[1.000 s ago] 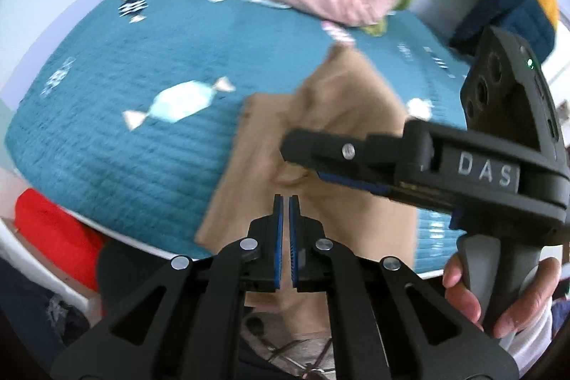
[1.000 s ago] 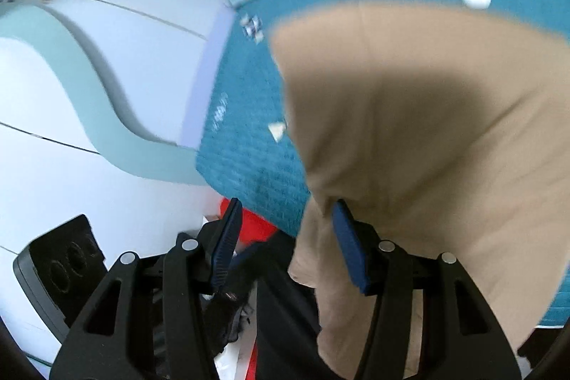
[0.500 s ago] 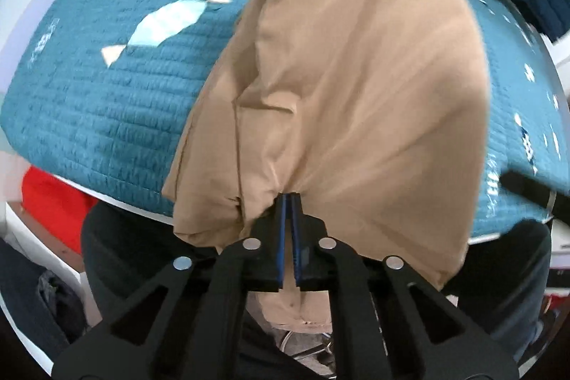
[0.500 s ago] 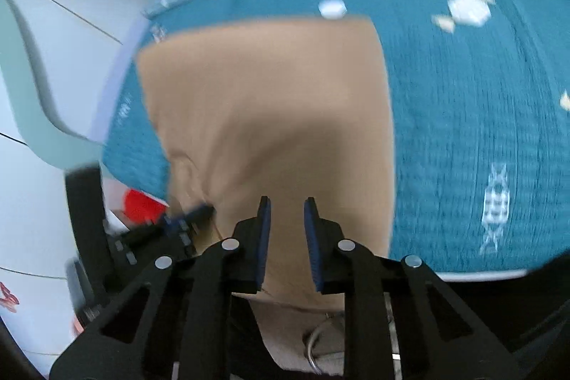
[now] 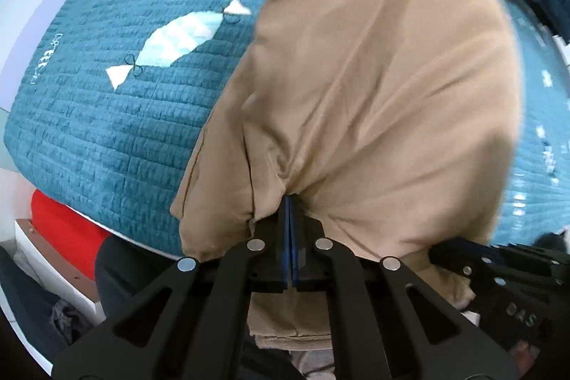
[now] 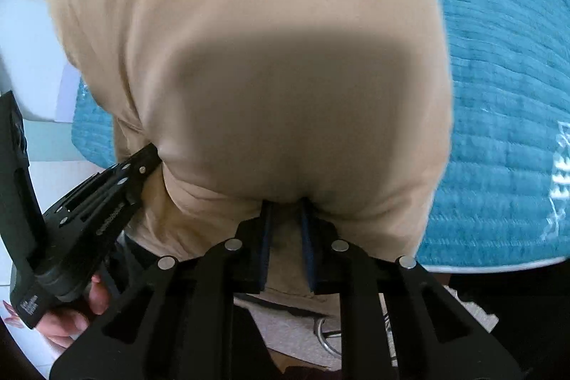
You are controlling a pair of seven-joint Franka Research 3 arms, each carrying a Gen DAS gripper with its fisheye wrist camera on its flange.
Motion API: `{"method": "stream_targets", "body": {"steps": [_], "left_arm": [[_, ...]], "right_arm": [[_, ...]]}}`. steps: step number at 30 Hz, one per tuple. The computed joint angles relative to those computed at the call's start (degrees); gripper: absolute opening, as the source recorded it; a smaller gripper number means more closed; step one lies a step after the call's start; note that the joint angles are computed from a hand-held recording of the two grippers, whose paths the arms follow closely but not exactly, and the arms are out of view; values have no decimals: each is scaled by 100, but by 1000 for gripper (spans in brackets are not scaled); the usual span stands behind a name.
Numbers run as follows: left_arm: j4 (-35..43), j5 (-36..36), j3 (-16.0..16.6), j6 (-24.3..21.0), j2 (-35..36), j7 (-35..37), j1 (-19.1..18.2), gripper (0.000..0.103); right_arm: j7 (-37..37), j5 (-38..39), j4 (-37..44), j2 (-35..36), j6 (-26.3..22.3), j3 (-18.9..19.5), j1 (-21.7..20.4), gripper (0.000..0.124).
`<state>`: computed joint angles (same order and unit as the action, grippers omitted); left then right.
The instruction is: Fold large clothes
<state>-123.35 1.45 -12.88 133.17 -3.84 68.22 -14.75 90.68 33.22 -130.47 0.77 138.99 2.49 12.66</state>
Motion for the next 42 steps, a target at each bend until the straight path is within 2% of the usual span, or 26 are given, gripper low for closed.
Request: {"method": "stream_targets", "body": {"steps": [5, 9, 12, 15, 19, 24, 26, 27, 30, 34, 37, 39, 41, 42], "left_arm": [[-6, -441, 92, 177, -448, 501, -31, 3], [331, -805, 158, 385, -326, 771, -56, 3], [814, -641, 108, 489, 75, 675, -4, 3], [1564, -720, 77, 285, 750, 517, 78, 3], [2473, -137, 60, -173, 1673, 162, 119, 3], [2773, -115, 36, -330, 2220, 41, 317, 2], [2794, 10, 43, -292, 2344, 36, 334, 2], [2770, 71, 50, -238, 2389, 34, 345, 2], [2753, 76, 30, -210, 2434, -16, 403, 2], [2926, 125, -29, -578, 2238, 143, 402, 3], [2764, -40, -75, -326, 1872, 260, 429, 6], [2871, 156, -17, -299, 1837, 64, 335, 6], [3066, 297, 5, -232, 1979, -65, 262, 6], [3263, 383, 19, -330, 2141, -120, 218, 6]], "right_arm": [[-189, 100, -31, -412, 441, -77, -69, 17], [130, -520, 287, -312, 752, -126, -183, 18], [136, -563, 550, -114, 810, -165, -238, 18], [269, -885, 795, 21, 680, -197, -293, 18], [436, -1121, 1330, 608, 597, -207, -332, 18], [379, -991, 2153, 1425, 138, -175, -442, 14], [316, -1016, 2443, 1753, -16, -158, -465, 13], [180, -764, 2607, 1994, -72, -92, -570, 13], [46, -206, 2710, 2140, -176, 0, -787, 7], [3, -389, 2611, 1798, -362, -90, -748, 7], [-145, -392, 2411, 1441, -61, -140, -739, 10], [-36, -658, 2504, 1460, 8, -219, -673, 10], [181, -1019, 2718, 1649, -97, -295, -601, 11], [151, -960, 2868, 1801, -260, -257, -647, 11]]}}
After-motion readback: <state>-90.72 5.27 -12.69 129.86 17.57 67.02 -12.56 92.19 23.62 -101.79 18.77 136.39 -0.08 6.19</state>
